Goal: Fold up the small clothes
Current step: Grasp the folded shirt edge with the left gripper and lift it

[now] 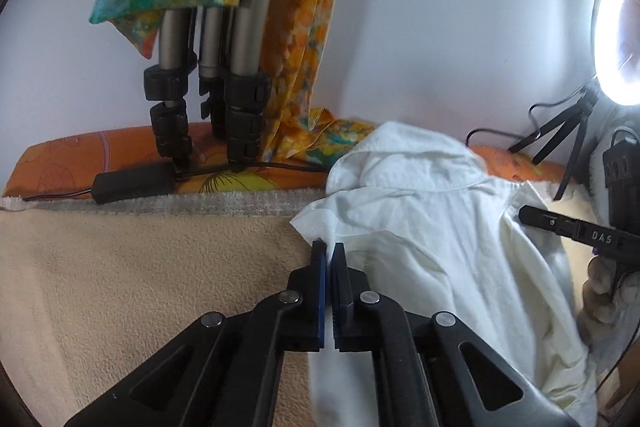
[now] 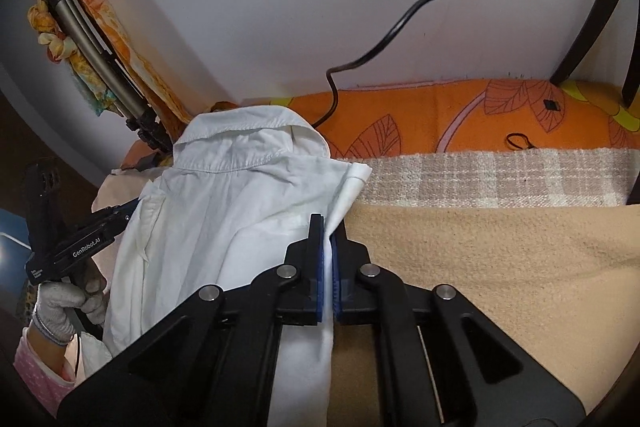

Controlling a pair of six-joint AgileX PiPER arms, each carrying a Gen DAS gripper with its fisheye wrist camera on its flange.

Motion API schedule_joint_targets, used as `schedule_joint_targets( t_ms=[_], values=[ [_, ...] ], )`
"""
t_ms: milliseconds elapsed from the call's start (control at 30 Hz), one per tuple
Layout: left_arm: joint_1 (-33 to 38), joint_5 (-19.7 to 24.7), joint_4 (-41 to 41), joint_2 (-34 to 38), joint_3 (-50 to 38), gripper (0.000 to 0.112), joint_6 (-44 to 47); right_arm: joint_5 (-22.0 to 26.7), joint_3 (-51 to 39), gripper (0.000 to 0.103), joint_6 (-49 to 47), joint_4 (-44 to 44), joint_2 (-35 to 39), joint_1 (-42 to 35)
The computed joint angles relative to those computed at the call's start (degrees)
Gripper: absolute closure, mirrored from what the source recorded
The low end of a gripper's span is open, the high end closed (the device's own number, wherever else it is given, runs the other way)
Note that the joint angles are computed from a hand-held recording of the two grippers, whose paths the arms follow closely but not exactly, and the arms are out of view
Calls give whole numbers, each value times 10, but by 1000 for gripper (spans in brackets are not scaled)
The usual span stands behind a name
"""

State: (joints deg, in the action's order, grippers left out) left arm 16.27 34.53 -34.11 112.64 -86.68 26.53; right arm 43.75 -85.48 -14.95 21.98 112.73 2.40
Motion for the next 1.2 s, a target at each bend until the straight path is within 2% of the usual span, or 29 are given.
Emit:
schedule_joint_targets(
  t_ms=[100, 300, 400, 600, 733, 1000, 1100, 1200],
  values=[
    [12, 2, -38, -40, 30, 112, 36, -3, 12, 100, -22, 31, -29, -7],
    [25, 14, -47, -136, 72, 112, 44, 29, 3, 100, -20, 29, -89, 4],
    [18, 14, -27, -184, 92, 112, 31, 43, 6, 100, -19, 33, -123, 11],
    [13, 32, -26, -277, 143, 112, 32, 76, 33, 100, 4, 11, -214, 32],
    [17, 63, -26, -366, 197, 112, 34, 102, 72, 100, 34, -20, -293, 50],
    [21, 103, -8, -549, 333, 112, 42, 145, 184, 100, 154, -126, -465, 154],
    [13, 121, 24, -619, 383, 112, 23, 151, 239, 100, 218, -169, -525, 206],
    [23, 142, 31, -665, 428, 112, 25, 166, 286, 100, 317, -246, -573, 291]
  ],
)
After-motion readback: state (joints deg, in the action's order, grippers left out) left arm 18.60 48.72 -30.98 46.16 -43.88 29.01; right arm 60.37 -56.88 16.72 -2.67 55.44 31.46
